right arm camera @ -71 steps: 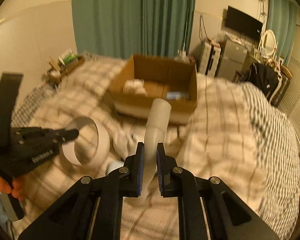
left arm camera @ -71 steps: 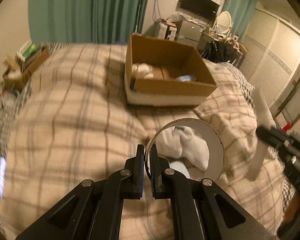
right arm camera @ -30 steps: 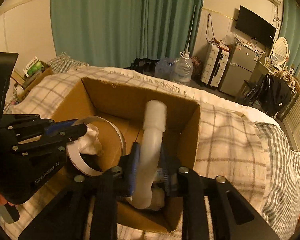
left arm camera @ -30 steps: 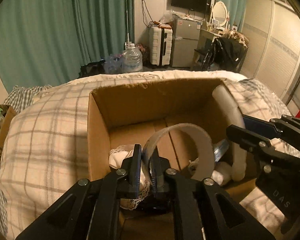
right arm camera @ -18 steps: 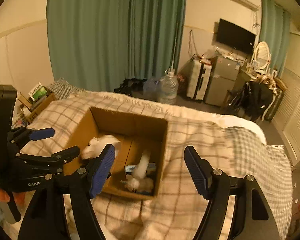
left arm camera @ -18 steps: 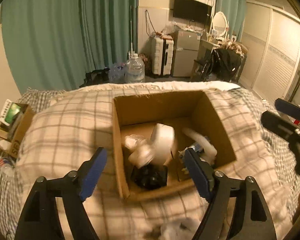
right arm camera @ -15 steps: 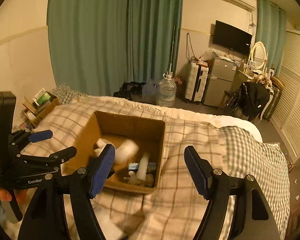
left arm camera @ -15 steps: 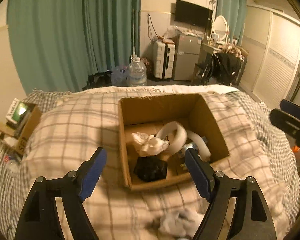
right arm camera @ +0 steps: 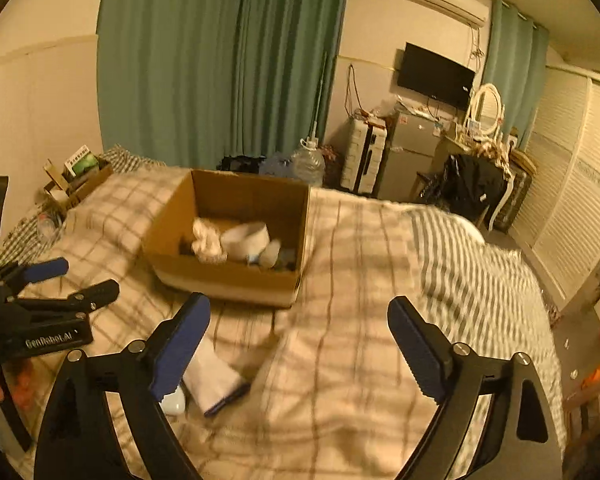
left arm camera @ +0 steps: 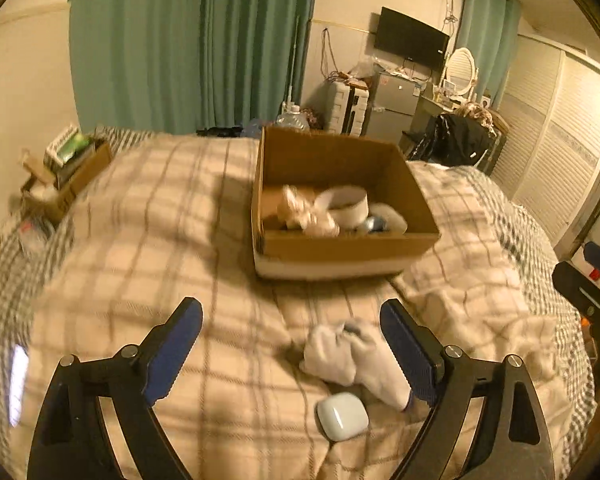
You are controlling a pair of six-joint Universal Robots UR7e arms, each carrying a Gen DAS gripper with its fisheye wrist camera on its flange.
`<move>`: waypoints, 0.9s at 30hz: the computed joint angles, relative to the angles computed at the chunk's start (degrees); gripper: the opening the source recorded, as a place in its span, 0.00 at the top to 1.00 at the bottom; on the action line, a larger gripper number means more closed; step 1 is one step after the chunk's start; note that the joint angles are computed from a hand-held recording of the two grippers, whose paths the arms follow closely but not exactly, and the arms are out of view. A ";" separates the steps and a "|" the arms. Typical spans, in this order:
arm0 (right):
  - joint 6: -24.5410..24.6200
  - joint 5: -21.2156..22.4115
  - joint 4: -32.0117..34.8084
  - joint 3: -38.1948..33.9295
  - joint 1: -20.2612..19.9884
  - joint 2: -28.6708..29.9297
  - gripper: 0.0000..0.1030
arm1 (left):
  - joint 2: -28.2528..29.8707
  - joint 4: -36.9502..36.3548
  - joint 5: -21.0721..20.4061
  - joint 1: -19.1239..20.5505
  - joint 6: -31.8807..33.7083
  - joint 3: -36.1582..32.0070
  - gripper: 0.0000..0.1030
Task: Organize objects
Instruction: 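Grasp the light blue earbud case with the left gripper while the right grasps the white sock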
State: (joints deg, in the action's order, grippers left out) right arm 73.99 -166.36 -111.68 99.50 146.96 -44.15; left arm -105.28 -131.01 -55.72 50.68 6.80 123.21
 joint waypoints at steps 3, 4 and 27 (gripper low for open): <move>4.05 -0.28 1.99 1.49 -1.02 1.36 0.12 | -0.97 -1.54 1.43 0.34 0.15 4.38 0.10; 5.16 -0.32 2.65 1.99 -1.49 1.79 0.12 | -1.02 -1.63 1.42 0.51 0.42 5.11 0.10; -1.83 8.70 -16.92 9.45 -6.68 2.14 0.12 | 3.26 5.31 0.76 1.88 5.82 11.29 0.30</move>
